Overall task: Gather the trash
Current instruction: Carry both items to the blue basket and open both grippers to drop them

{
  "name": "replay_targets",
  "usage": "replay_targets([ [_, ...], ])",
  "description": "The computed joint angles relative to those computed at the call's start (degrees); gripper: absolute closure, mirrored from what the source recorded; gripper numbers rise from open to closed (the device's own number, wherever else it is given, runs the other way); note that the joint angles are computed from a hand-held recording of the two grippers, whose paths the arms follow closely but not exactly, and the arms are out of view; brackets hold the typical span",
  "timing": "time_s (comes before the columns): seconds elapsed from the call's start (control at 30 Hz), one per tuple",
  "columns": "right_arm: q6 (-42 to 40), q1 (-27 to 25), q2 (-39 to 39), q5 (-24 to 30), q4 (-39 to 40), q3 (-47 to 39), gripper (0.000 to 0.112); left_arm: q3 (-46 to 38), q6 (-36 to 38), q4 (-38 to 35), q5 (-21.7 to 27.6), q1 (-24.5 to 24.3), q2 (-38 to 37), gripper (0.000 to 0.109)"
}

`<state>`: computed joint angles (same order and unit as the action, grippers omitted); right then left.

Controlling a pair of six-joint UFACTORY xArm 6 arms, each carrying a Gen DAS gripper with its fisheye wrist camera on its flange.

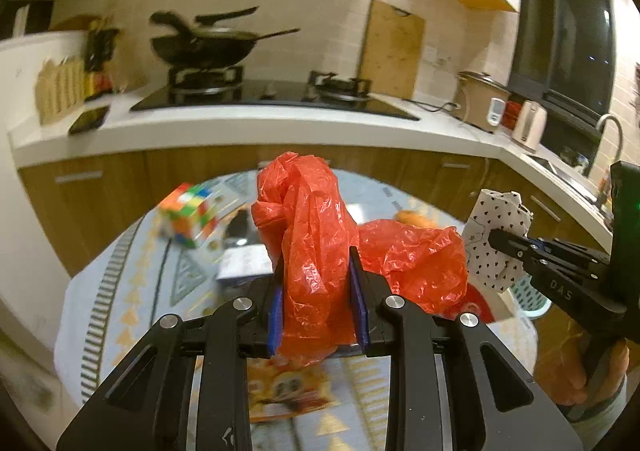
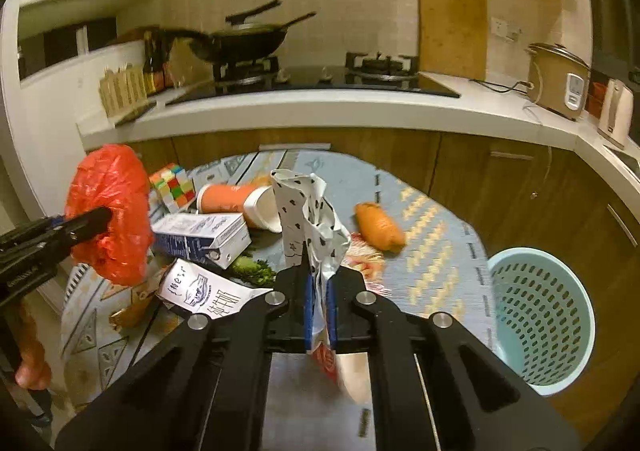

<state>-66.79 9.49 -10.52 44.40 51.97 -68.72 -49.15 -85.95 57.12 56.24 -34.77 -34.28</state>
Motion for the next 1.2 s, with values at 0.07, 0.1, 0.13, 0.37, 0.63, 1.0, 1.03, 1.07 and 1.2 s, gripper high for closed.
replay_targets([
  [0.07, -1.01, -2.7, 0.41, 3.25, 2.32, -1.59, 0.109, -2.76, 0.49, 0.62, 0.18, -0.91, 2.83, 0.083],
  [0.1, -1.26, -3.93, 0.83, 4.53, 3.05, -2.45, 0.109, -4.31, 0.89, 0.74, 0.32, -1.35, 4.5, 0.083],
  [0.13, -0.86, -4.8, 1.13, 4.52, 3.13, -2.98, 0.109, -5.88, 1.4, 0.52, 0.31, -1.67, 6.17, 0.083],
  [0.37, -1.02, -10.97, 4.43, 3.39, 5.31, -6.95, 0.109, -16.7, 4.01, 0.46, -3.72, -2.62, 17.94, 0.083],
  [0.63, 8.59, -16.42, 15.43, -2.67, -1.48, -15.62, 0.109, -36.38, 9.32, -4.35, -10.21, -2.8, 37.44, 0.083],
  [1.0, 27.24, -20.68, 32.42, -0.17, -18.15, -28.76, 0.108, -61.04, 25.42, -16.87, -10.16, -2.44, 62.04, 0.083],
  [1.03, 27.4, -20.86, 32.61, 0.01, -18.3, -28.81, 0.108, -62.98, 26.88, -18.07, -10.12, -2.35, 63.75, 0.083],
  [1.07, 27.79, -21.01, 33.13, -0.29, -18.9, -28.94, 0.108, -64.55, 27.73, -18.65, -9.89, -2.36, 65.01, 0.083],
  [1.2, 29.35, -21.77, 35.51, 0.88, -20.61, -31.29, 0.108, -71.5, 31.04, -20.99, -7.64, -2.27, 70.25, 0.08],
])
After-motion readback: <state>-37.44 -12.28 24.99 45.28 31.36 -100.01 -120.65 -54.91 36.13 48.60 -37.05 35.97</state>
